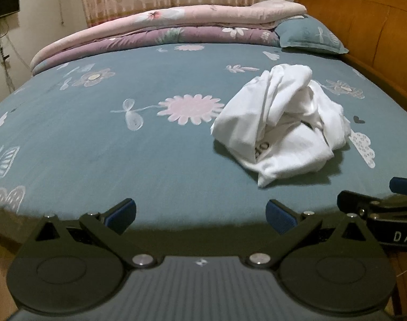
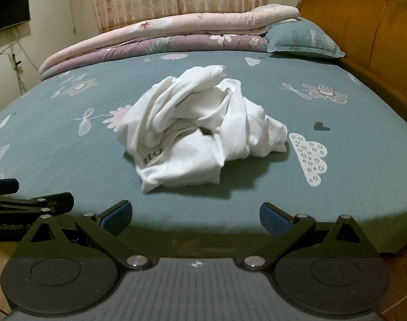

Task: Fold clothes
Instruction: 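Move both grippers down toward the crumpled white T-shirt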

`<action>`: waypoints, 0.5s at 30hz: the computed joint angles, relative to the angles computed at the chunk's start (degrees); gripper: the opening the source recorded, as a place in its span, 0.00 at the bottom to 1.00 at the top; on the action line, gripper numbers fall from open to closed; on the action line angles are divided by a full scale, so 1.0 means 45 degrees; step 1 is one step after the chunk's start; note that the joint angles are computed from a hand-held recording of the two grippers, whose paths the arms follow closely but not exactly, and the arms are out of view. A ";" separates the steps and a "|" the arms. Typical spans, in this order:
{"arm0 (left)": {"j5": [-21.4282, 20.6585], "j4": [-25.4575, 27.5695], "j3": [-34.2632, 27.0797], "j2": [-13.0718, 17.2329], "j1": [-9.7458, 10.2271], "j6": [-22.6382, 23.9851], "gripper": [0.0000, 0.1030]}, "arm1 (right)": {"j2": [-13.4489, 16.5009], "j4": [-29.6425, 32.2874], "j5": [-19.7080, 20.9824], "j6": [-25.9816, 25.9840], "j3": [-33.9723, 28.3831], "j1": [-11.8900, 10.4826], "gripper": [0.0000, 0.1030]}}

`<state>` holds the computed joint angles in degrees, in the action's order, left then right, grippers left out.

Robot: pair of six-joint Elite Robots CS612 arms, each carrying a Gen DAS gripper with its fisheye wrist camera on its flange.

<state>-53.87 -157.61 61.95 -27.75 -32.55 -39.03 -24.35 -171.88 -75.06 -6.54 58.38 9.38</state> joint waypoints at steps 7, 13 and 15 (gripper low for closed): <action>-0.0611 0.0901 -0.2348 0.1147 0.0430 0.0743 0.99 | 0.1272 0.1505 -0.0385 0.0489 -0.2667 -0.0055 1.00; -0.1206 0.1829 -0.4332 0.2085 0.0707 0.1241 0.99 | 0.2432 0.3308 -0.0648 0.0676 -0.5303 -0.0089 1.00; -0.1400 0.2328 -0.4990 0.2372 0.0785 0.1309 0.99 | 0.2837 0.4093 -0.0620 0.0593 -0.6233 -0.0094 1.00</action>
<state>-60.17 -147.14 39.49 -17.08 -29.01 -33.14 -11.58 -153.46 -77.85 -3.87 30.33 8.96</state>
